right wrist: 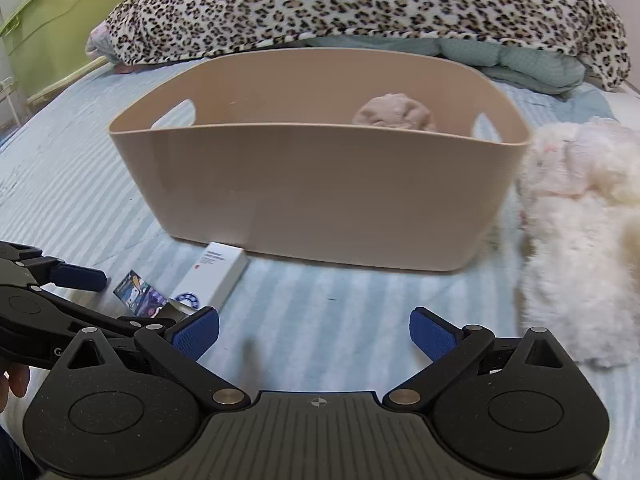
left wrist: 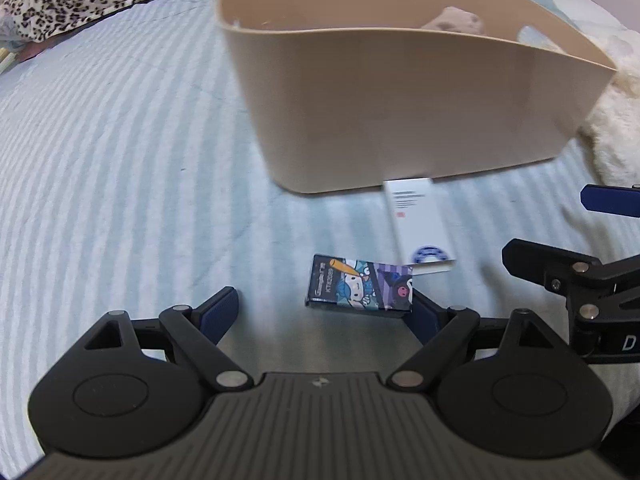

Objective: Organize objects
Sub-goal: 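Grasp the printed card box with the left tool while the right tool grasps the white box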

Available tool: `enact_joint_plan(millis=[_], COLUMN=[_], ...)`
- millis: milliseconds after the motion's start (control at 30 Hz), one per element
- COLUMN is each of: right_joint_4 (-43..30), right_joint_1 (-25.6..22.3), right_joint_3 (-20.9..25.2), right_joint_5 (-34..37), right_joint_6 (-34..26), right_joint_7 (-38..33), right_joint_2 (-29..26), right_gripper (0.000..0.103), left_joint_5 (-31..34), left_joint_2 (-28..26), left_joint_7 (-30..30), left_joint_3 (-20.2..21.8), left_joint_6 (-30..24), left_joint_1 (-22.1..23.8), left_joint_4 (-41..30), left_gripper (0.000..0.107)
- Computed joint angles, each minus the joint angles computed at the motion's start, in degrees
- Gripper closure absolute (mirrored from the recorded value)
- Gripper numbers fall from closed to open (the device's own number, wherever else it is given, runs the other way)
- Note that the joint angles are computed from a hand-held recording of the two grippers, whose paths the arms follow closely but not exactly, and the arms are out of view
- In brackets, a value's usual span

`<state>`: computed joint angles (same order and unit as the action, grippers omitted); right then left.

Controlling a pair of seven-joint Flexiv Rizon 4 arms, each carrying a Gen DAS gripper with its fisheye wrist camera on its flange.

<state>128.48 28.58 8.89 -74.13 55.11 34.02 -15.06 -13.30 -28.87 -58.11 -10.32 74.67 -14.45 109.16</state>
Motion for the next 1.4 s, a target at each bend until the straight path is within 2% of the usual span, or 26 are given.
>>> enact_joint_plan(millis=[333,567,667,767,800,833,867,900,1033,1167,1400], right_joint_4=[-5.4,-7.0,-8.1,-9.8,-10.1,-10.2,-10.1,-9.9,-8.4,-6.2,-3.6], right_joint_1=[0.0,-1.4,-0.9,0.9,1.6,2.2,2.6,3.0,3.4,3.7,3.7], right_joint_3=[-2.5,-4.6,-4.4,-4.0,-4.1,-4.3,-4.6,-4.7,-4.2,-3.3,0.0], right_joint_5=[-0.9,-2.2,1.0,5.8,6.9,7.1,6.9,6.9,7.2,6.1,2.8], right_joint_6=[4.9,10.6,9.8,7.0,5.7,5.2,5.1,4.7,3.8,2.4,-5.4], right_joint_7=[-1.0,2.0,-1.1,-7.0,-8.2,-8.6,-8.5,-8.3,-7.9,-5.9,-5.5], right_joint_2=[-5.3,-7.8,-8.7,-9.7,-9.7,-9.6,-9.3,-9.0,-7.3,-4.4,2.3], right_gripper=[0.000,0.001,0.005,0.024,0.033,0.049,0.057,0.072,0.075,0.075,0.075], left_joint_5=[0.0,-3.3,-4.7,-5.1,-5.3,-5.7,-5.9,-6.1,-5.3,-6.8,-9.3], left_joint_2=[-2.2,-3.5,-3.3,-3.3,-3.2,-2.7,-2.5,-2.5,-2.1,-0.2,3.3], left_joint_7=[1.2,4.9,5.9,7.1,7.5,8.0,8.2,8.3,6.9,9.1,14.8], left_joint_3=[0.3,-3.0,-3.7,-3.8,-3.9,-4.2,-4.2,-4.0,-2.8,-8.0,-24.2], left_joint_6=[0.6,0.3,0.4,0.6,0.5,0.3,0.1,0.4,4.8,9.6,17.9], left_joint_1=[1.9,5.2,6.0,6.1,6.2,6.6,6.5,6.4,4.9,8.4,20.1], left_joint_4=[-3.0,-4.3,-3.9,-3.9,-4.0,-3.6,-3.5,-3.4,-2.0,1.5,7.6], left_gripper=[0.018,0.019,0.026,0.039,0.047,0.054,0.054,0.054,0.055,0.055,0.055])
